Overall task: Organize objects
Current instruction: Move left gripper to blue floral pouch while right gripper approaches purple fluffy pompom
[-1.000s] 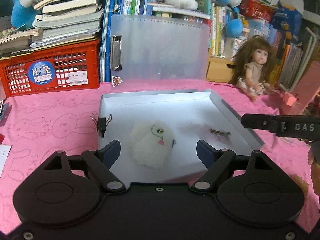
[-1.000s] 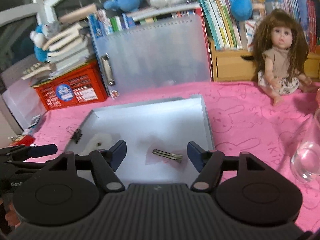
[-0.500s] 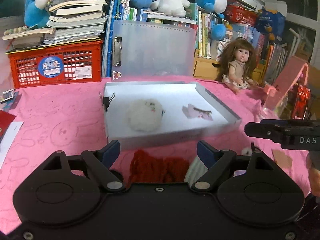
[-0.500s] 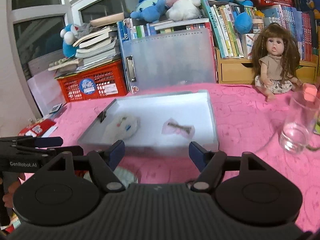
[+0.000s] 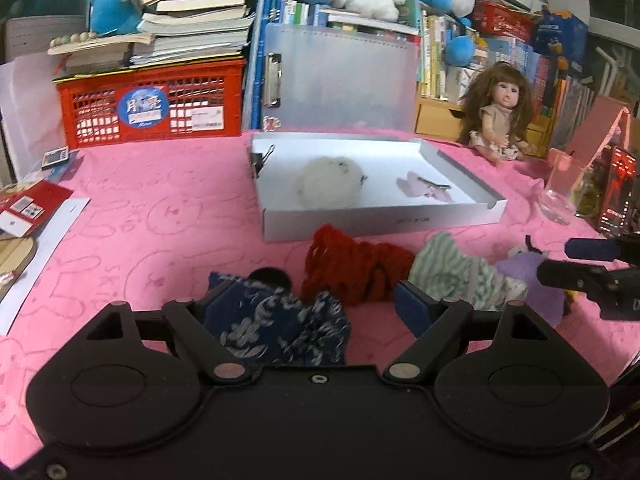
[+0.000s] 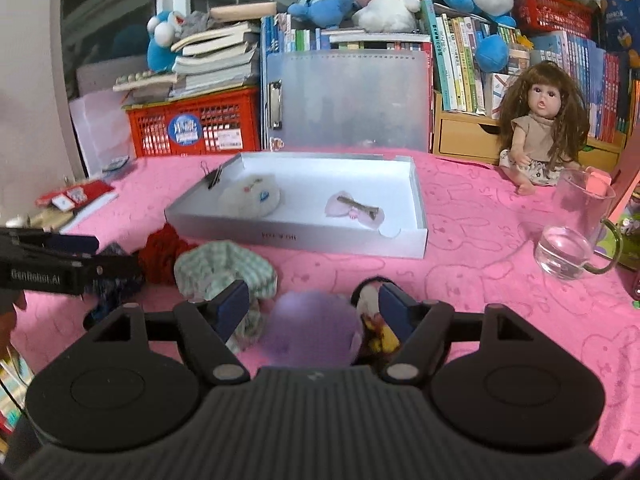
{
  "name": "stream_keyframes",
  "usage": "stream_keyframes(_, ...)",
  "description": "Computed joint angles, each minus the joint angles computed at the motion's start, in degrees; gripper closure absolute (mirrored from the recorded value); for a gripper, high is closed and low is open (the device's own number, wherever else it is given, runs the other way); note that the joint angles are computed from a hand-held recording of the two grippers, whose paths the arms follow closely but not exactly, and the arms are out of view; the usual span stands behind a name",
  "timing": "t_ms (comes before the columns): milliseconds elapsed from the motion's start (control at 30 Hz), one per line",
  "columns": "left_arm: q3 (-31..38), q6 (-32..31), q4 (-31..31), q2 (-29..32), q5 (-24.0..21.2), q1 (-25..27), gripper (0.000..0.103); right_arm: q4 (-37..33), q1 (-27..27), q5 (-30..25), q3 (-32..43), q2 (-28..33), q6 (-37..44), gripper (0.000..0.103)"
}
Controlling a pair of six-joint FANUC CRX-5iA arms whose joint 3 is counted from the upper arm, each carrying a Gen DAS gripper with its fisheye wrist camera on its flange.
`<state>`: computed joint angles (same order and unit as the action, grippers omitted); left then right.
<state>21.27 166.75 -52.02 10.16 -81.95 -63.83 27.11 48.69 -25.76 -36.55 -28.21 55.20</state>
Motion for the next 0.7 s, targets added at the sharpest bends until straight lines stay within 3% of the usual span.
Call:
stream_keyframes(267,0.9,0.2,-3.0,1.5,-4.8,-1.5,0.012,3.6,2.2,-1.6,-2.5,-1.0,-0.4,0.021)
stream_keyframes(467,-0.2,1.5,-1.9,1.4,-4.1,-0.7,0.011,5.9,3.3,-2.0,-3.6,-1.0,-1.3,0.021)
stream_keyframes(700,-0.8,1.2,-1.2,1.6,-3.8,-0.1,0.011,13.8,3.4,-1.7,-5.6,0.1,-7.5,0.021)
